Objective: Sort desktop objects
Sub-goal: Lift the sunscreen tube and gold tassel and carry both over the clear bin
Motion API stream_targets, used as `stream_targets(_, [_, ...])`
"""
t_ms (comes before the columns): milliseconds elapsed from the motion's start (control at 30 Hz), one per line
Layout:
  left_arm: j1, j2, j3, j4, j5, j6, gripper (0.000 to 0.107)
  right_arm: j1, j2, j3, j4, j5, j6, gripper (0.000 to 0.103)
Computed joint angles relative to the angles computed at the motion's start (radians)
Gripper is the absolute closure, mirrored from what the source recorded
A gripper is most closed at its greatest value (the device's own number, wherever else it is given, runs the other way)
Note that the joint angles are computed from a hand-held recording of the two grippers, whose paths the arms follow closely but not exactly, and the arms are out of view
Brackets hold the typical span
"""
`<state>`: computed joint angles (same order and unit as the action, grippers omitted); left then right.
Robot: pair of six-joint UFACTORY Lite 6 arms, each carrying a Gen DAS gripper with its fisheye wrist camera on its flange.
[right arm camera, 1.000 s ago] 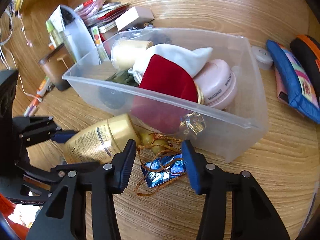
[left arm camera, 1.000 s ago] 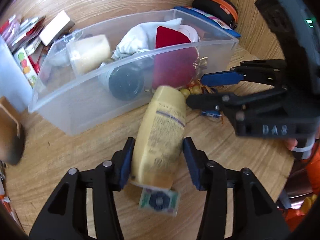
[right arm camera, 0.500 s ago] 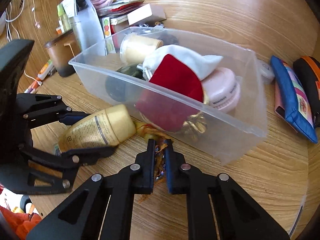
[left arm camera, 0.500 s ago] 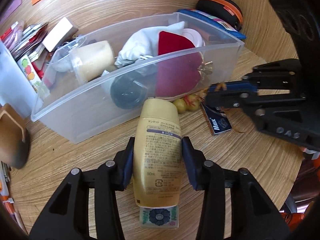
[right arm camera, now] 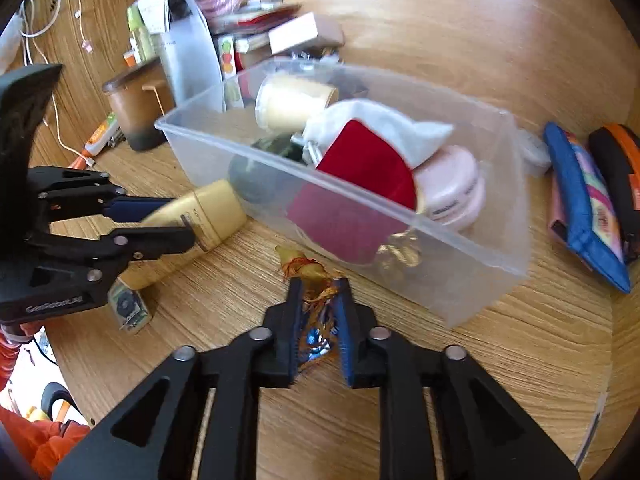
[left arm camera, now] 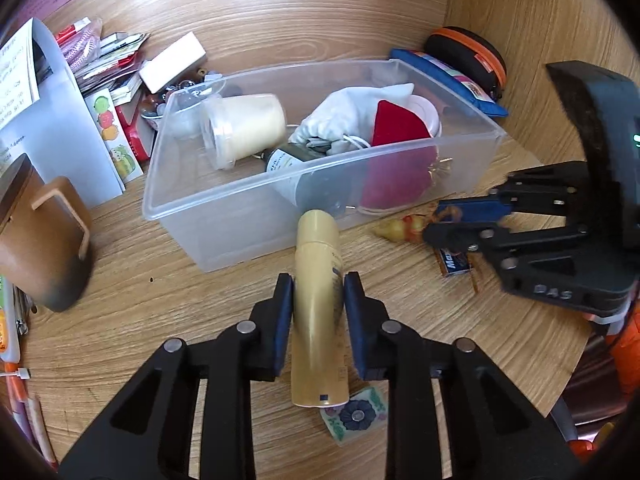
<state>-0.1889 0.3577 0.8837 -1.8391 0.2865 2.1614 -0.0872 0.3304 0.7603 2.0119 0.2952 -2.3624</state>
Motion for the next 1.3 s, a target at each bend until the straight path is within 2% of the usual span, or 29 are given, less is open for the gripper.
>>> stream_targets(67, [0.000, -0.001, -0.005, -0.006, 0.006, 0.014, 0.082, 0.017, 0.036, 0.028, -0.017, -0.011, 0.025, 0.079])
stream_targets(133, [0.010, 0.003, 0.002, 0.037, 0.018, -0.015, 0.082, 0.038, 0.042, 0.032, 0.065, -0.018, -0.046, 0.071])
stream_targets(267, [0.006, 0.033, 0.037, 0.117, 0.031, -0.089, 0.082, 0.080, 0.060, 0.042, 0.219, -0.037, -0.195, 0.070])
stream_targets(367, [-0.017, 0.052, 0.041, 0.062, 0.006, -0.030, 0.082, 0.095, 0.076, 0.051, 0.290, -0.026, -0.271, 0.070])
stream_targets(500, [-0.024, 0.100, 0.074, 0.070, -0.001, -0.046, 0.082, 0.113, 0.120, 0.077, 0.281, -0.023, -0.287, 0.070])
stream_targets(533, [-0.024, 0.114, 0.084, 0.069, -0.004, -0.052, 0.082, 0.120, 0.129, 0.080, 0.298, -0.018, -0.305, 0.072])
stream_targets(600, [-0.016, 0.134, 0.101, 0.099, 0.008, -0.085, 0.082, 0.122, 0.126, 0.085, 0.255, -0.015, -0.263, 0.083])
stream_targets(667, [-0.020, 0.131, 0.092, 0.051, 0.003, -0.033, 0.082, 0.117, 0.114, 0.076, 0.292, -0.007, -0.286, 0.084])
stream_targets(767, [-0.022, 0.128, 0.082, -0.005, 0.003, 0.020, 0.082, 0.086, 0.079, 0.051, 0.220, 0.030, -0.207, 0.084])
stream_targets(1000, [0.012, 0.114, 0.085, 0.088, 0.044, -0.080, 0.082, 0.043, -0.122, -0.055, 0.091, 0.035, -0.080, 0.084])
stream_targets(1133, [0.020, 0.068, 0.051, 0.037, 0.043, -0.039, 0.082, -0.016, -0.212, -0.099, -0.044, 0.075, 0.041, 0.084])
stream_targets(1300, [0.034, -0.017, -0.008, -0.017, 0.042, 0.002, 0.082, -0.040, -0.271, -0.127, -0.069, 0.085, 0.072, 0.084])
